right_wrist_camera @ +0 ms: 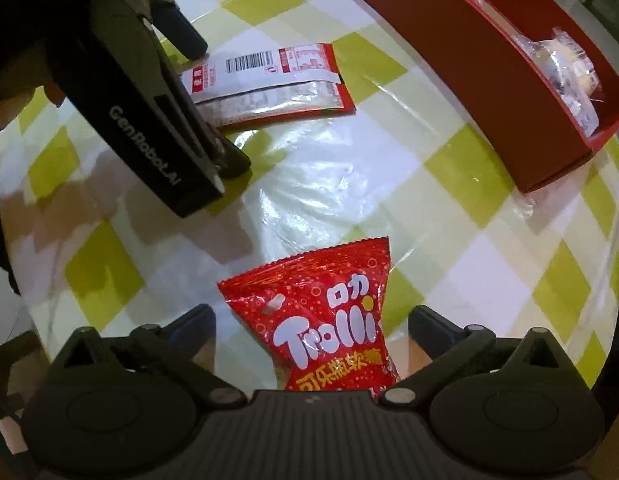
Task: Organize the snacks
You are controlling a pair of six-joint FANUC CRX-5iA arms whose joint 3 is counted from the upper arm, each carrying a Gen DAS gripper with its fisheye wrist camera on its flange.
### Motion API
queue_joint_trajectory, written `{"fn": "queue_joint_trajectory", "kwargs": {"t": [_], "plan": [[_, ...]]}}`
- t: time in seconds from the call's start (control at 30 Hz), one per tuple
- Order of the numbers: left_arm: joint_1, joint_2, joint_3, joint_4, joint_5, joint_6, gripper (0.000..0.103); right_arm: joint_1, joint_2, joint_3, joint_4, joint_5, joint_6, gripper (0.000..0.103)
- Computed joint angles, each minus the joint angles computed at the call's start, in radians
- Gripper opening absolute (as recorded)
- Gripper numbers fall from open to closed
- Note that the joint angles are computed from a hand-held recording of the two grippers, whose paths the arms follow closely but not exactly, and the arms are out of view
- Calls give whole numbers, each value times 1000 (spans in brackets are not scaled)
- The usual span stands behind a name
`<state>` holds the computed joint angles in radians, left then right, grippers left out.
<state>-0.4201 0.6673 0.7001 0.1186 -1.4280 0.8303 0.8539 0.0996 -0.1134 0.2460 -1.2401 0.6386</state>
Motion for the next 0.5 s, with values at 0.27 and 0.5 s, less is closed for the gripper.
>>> {"fn": "queue_joint_trajectory", "kwargs": {"t": [0.27,0.5], "plan": [[2,-14,-24,10,21,-4,103,18,-2,-30,60,15,-176,103],[25,7,31,33,-19,24,70,48,6,-3,70,-28,-261,64]]}}
